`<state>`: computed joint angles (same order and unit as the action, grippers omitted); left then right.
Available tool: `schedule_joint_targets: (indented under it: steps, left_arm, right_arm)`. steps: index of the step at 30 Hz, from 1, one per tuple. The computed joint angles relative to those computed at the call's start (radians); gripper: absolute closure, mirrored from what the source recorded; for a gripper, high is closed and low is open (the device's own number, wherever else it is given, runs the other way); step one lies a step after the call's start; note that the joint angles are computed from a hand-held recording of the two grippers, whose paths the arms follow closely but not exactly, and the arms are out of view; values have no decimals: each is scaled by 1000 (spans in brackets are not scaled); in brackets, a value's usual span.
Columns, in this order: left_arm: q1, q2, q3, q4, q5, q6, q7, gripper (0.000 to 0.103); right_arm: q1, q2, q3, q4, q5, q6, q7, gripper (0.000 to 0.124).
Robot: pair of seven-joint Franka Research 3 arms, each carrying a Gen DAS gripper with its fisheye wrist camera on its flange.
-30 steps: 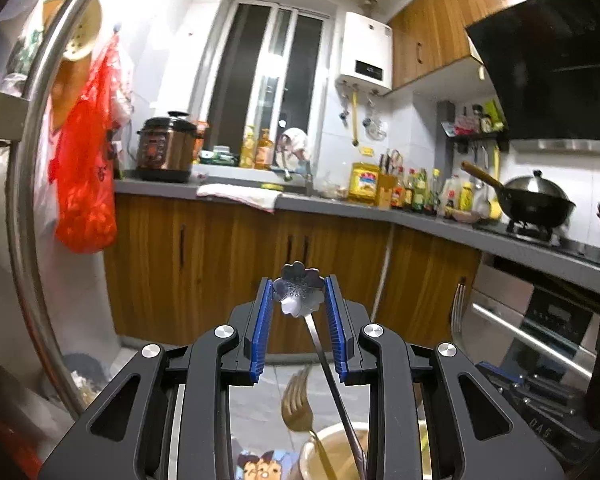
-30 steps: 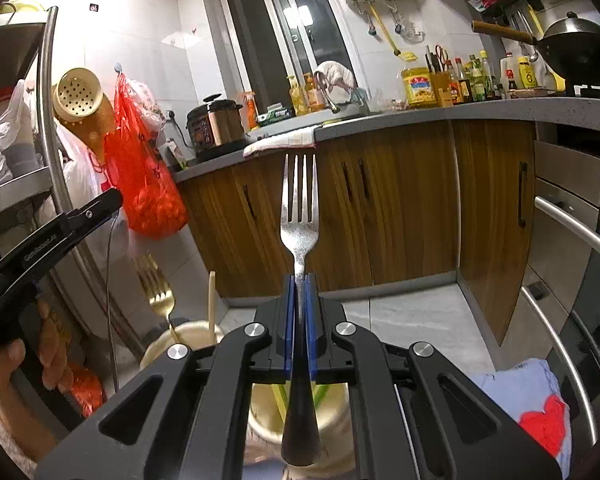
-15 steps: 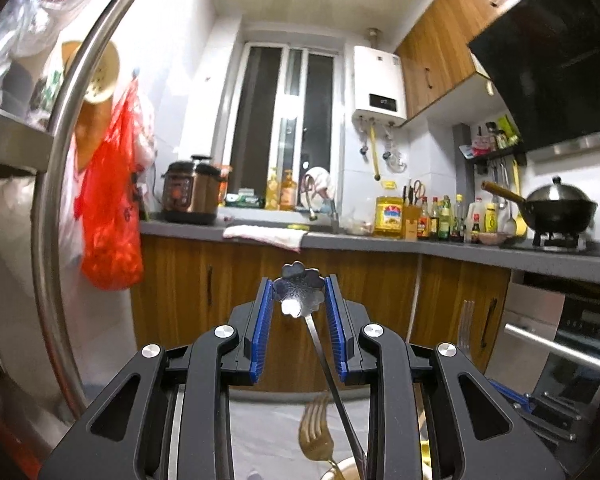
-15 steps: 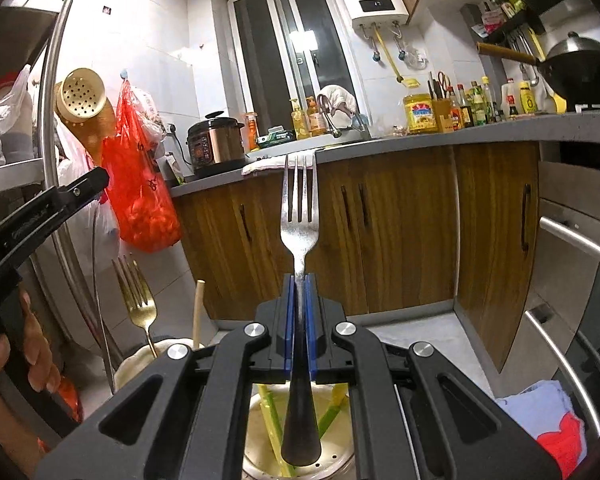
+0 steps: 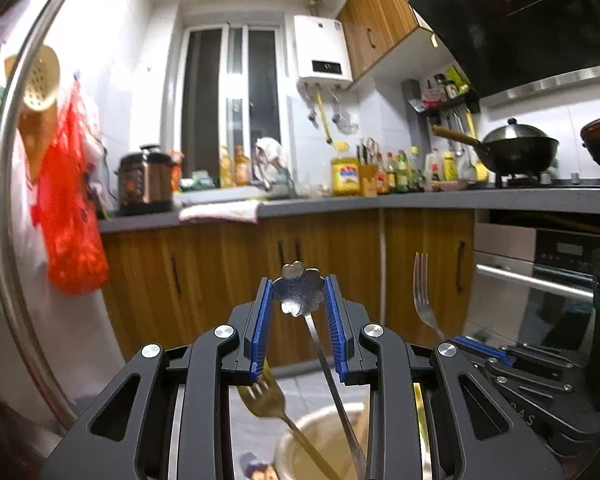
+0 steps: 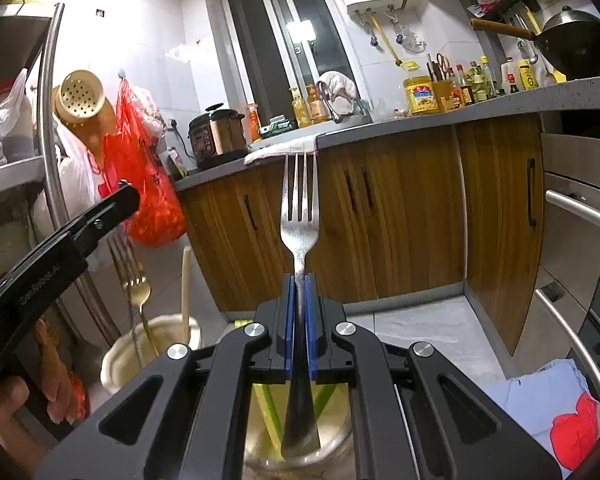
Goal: Organize utensils
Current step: 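Lift the silver fork and flower-handled spoon and carry both over the ceramic holder, then drop the flower-handled spoon into the large cup while the right tool drops the fork into the small cup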
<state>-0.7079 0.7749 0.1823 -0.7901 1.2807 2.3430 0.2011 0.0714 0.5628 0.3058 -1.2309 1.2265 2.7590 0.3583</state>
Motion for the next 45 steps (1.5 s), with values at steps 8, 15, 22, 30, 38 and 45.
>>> schedule_joint_targets:
  steps: [8, 15, 22, 30, 38, 45]
  left_arm:
    - [23, -60, -60, -108, -59, 25, 31, 93]
    - [21, -84, -69, -153, -63, 20, 41, 93]
    - [37, -87, -98, -155, -95, 13, 65, 93]
    - [41, -90, -103, -161, -127, 25, 79, 93]
    - [40, -98, -102, -173, -128, 37, 61, 82]
    - [41, -96, -105, -167, -136, 35, 63, 69]
  right_arm:
    - [-6, -80, -19, -119, 27, -15, -24, 119]
    - [25, -128, -66, -189, -16, -29, 34, 119]
    - [58, -144, -99, -227, -121, -13, 137, 119]
    - [53, -145, -96, -232, -185, -15, 212, 118]
    - [47, -144, -96, -228, -213, -37, 244, 117]
    - [34, -151, -91, -226, -204, -55, 233, 95]
